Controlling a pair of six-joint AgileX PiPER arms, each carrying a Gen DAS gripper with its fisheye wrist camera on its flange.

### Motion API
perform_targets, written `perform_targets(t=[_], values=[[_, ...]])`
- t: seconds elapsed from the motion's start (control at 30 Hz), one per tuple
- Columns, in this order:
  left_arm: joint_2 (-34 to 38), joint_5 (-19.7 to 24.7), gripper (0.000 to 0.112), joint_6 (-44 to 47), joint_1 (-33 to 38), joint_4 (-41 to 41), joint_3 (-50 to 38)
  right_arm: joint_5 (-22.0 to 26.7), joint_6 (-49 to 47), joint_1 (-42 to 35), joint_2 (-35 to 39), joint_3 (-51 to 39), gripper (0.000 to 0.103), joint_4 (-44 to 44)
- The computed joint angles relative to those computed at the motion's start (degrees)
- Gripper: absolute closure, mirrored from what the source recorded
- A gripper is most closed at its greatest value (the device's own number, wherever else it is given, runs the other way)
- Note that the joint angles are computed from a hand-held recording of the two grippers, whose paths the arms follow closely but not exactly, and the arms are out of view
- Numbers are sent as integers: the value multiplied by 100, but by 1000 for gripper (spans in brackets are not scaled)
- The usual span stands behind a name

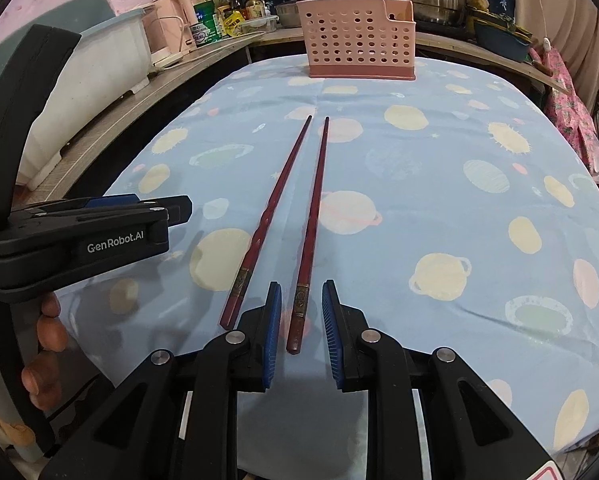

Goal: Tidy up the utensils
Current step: 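Grasp a dark red chopstick with the right tool while the left tool grasps the other, then lift both dark red chopsticks and carry them over the pink basket with both tools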

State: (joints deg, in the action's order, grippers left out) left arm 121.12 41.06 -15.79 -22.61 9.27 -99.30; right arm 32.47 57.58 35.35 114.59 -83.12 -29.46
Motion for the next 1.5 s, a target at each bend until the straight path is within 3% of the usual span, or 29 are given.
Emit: perform_targets(t=[0.1, 0.23, 0.33, 0.57, 0.87, 1.13, 1.2, 1.33, 1.4, 1.5], values=[[-78, -89, 59, 136, 3, -125, 136, 4, 68, 17, 37, 38, 84, -51], [-160, -213, 59, 296, -40, -250, 272, 7, 190, -29, 19, 152, 96, -59], [-175, -230, 58, 417, -90, -363, 306, -103, 429, -102, -101, 361, 96, -160], [-171, -287, 42, 544, -280, -524, 405, -209, 990, -239, -402, 853, 96, -483], [-39, -220, 42, 591, -484, -491, 432, -340, 1146, -292, -502, 1046, 96, -539], [-10, -219, 62, 640, -456, -523, 459, -385, 1173, -296, -525, 1089, 96, -546], [-30, -224, 77, 722, -455, -580, 474, -380, 1168, -295, -521, 1083, 96, -541], [-28, -167, 88, 807, -437, -657, 436, -376, 1166, -294, -520, 1081, 96, -543], [-11, -110, 103, 863, -425, -718, 386, -371, 1178, -288, -520, 1081, 96, -551], [4, -36, 105, 981, -390, -872, 331, -357, 1175, -281, -517, 1072, 96, -552]])
